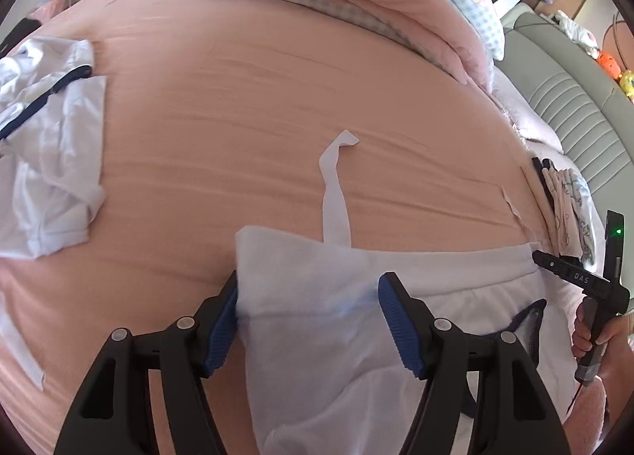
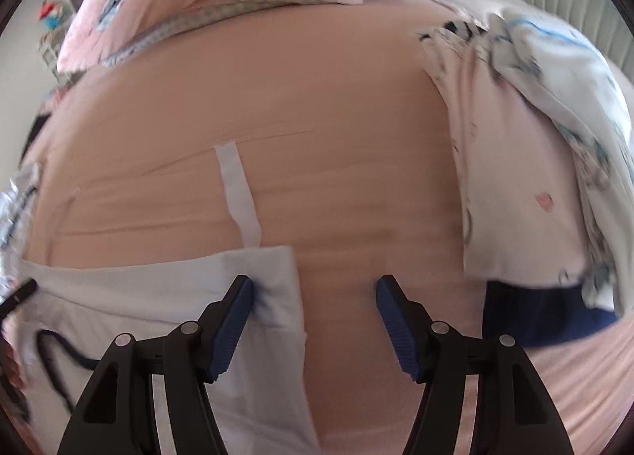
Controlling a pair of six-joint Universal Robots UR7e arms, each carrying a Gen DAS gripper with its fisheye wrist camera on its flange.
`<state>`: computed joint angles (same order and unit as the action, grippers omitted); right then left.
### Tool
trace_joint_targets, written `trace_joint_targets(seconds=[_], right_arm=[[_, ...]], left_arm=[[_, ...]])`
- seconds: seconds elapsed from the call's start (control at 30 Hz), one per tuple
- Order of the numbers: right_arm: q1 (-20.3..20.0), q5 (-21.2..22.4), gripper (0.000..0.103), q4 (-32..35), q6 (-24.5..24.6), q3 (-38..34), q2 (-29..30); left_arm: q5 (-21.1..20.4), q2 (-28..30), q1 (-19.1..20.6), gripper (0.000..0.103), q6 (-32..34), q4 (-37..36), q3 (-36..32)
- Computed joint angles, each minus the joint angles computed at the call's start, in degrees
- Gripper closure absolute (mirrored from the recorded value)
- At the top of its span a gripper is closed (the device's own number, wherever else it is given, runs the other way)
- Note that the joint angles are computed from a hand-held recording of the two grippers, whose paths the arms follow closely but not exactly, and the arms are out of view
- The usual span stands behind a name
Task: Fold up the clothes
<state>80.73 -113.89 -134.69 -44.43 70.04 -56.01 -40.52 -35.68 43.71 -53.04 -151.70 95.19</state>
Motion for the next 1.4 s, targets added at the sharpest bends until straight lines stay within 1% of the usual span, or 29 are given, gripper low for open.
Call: trace_joint_targets(seconds=[0.03, 0.07, 0.1, 0.13, 0.17, 0.2, 0.27, 0.33, 0.4, 0.43, 0.53, 0.6, 0.67, 0.7, 0.77, 0.83, 0.9, 0.93, 0.97, 1.07, 1.13, 1.17, 1.2, 1.23, 1.27, 1.3, 1.33, 1.37, 1.4], right_arm=[[0.3, -0.5, 0.043, -1.0, -0.9, 0.2, 0.2], [0.4, -0.1, 0.05, 0.5, -0.7, -0.5, 0.3], [0.4, 1.3, 0.073, 4.3, 0.0, -1.9, 0.4], [0.3, 2.5, 0.092, 9.0, 1.2, -3.8, 0.6], [0.2, 3.9, 0.095, 13.0, 2.2, -5.5, 0.9], [0.2, 4.1, 0.097, 14.6, 2.4, -6.4, 1.1], [-0.2, 6.4, 0.098, 16.6, 2.0, -7.4, 0.5], [-0.5, 10.2, 0.098, 19.3, 2.4, -8.2, -0.6], [-0.8, 13.9, 0.098, 22.6, 2.2, -9.2, -1.9], [-1.0, 15.7, 0.099, 23.4, 0.9, -8.5, -3.4], [-2.1, 19.4, 0.099, 23.3, -3.1, -3.3, -9.4], [-3.1, 21.4, 0.099, 24.2, -5.2, 0.1, -13.8], [-4.9, 22.3, 0.099, 24.0, -8.8, 4.2, -18.5], [-5.4, 22.1, 0.099, 23.3, -10.1, 8.2, -21.1], [-7.2, 20.3, 0.099, 23.3, -13.9, 10.4, -24.2], [-7.9, 17.6, 0.099, 22.7, -16.5, 13.8, -26.5], [-8.4, 14.5, 0.099, 21.9, -17.1, 16.7, -27.8], [-9.2, 13.6, 0.099, 21.2, -17.5, 16.5, -26.7], [-9.9, 12.3, 0.099, 20.7, -17.5, 17.2, -26.9], [-10.8, 11.1, 0.098, 19.7, -15.7, 18.3, -27.5], [-11.3, 10.3, 0.098, 19.0, -14.4, 19.0, -27.9], [-10.8, 10.9, 0.098, 17.0, -14.6, 19.7, -28.0], [-10.3, 11.5, 0.091, 14.9, -14.8, 20.3, -28.1], [-9.7, 12.2, 0.071, 12.9, -14.9, 20.9, -28.1], [-9.1, 12.8, 0.06, 10.8, -15.1, 21.6, -28.1], [-8.6, 13.4, 0.045, 8.7, -15.2, 22.1, -28.1], [-8.0, 14.0, 0.042, 6.6, -15.3, 22.7, -28.0], [-7.2, 13.8, 0.042, 5.3, -15.1, 22.9, -27.2], [-6.2, 12.7, 0.042, 4.5, -14.7, 22.9, -26.1]], left_arm=[[-1.3, -0.1, 0.4, 0.042, 1.8, -1.2, -0.1], [-3.3, -0.5, 1.0, 0.074, 3.8, -3.2, 0.3], [-4.9, -0.9, 1.4, 0.098, 4.5, -4.1, 0.4], [-5.0, -1.2, 1.3, 0.098, 4.3, -3.9, 0.5], [-4.4, -1.4, 1.0, 0.098, 4.4, -3.7, 0.6], [-4.0, -1.6, 0.6, 0.098, 4.9, -4.1, 0.8], [-3.6, -2.3, -0.3, 0.098, 6.6, -6.8, 1.8], [-3.2, -3.0, -1.7, 0.098, 9.1, -9.9, 3.1], [-3.3, -3.9, -4.1, 0.098, 12.6, -14.2, 5.3], [-3.3, -4.4, -5.4, 0.098, 13.5, -16.2, 6.6], [-1.5, -5.7, -10.1, 0.098, 13.7, -19.2, 10.8], [-0.4, -6.6, -12.8, 0.098, 12.3, -17.5, 12.8], [-1.1, -7.2, -14.4, 0.098, 11.3, -14.4, 13.8], [-1.7, -7.5, -14.9, 0.098, 10.9, -12.8, 14.2], [-3.5, -8.5, -16.0, 0.098, 10.1, -10.0, 15.7], [-5.1, -9.0, -17.0, 0.098, 8.5, -6.2, 16.6], [-6.3, -9.2, -17.9, 0.098, 6.9, -1.3, 16.7], [-6.5, -9.2, -18.4, 0.098, 6.0, 1.3, 16.5], [-6.7, -9.1, -18.9, 0.097, 5.4, 3.1, 16.2], [-7.5, -8.3, -19.6, 0.096, 4.2, 7.2, 15.0], [-7.0, -8.0, -19.9, 0.096, 1.2, 10.8, 14.8], [-6.8, -7.8, -20.0, 0.096, -0.2, 12.3, 14.7], [-6.7, -7.6, -19.9, 0.096, -1.4, 13.1, 14.7], [-6.5, -7.5, -19.8, 0.096, -2.3, 12.7, 14.9], [-6.3, -7.3, -19.7, 0.096, -2.6, 11.3, 15.1], [-6.1, -7.2, -19.6, 0.096, -3.0, 10.4, 15.2], [-5.8, -7.2, -19.6, 0.096, -3.4, 10.0, 15.4], [-5.6, -7.2, -19.7, 0.096, -3.9, 9.7, 15.6], [-5.3, -7.1, -19.7, 0.096, -4.4, 9.3, 15.7]])
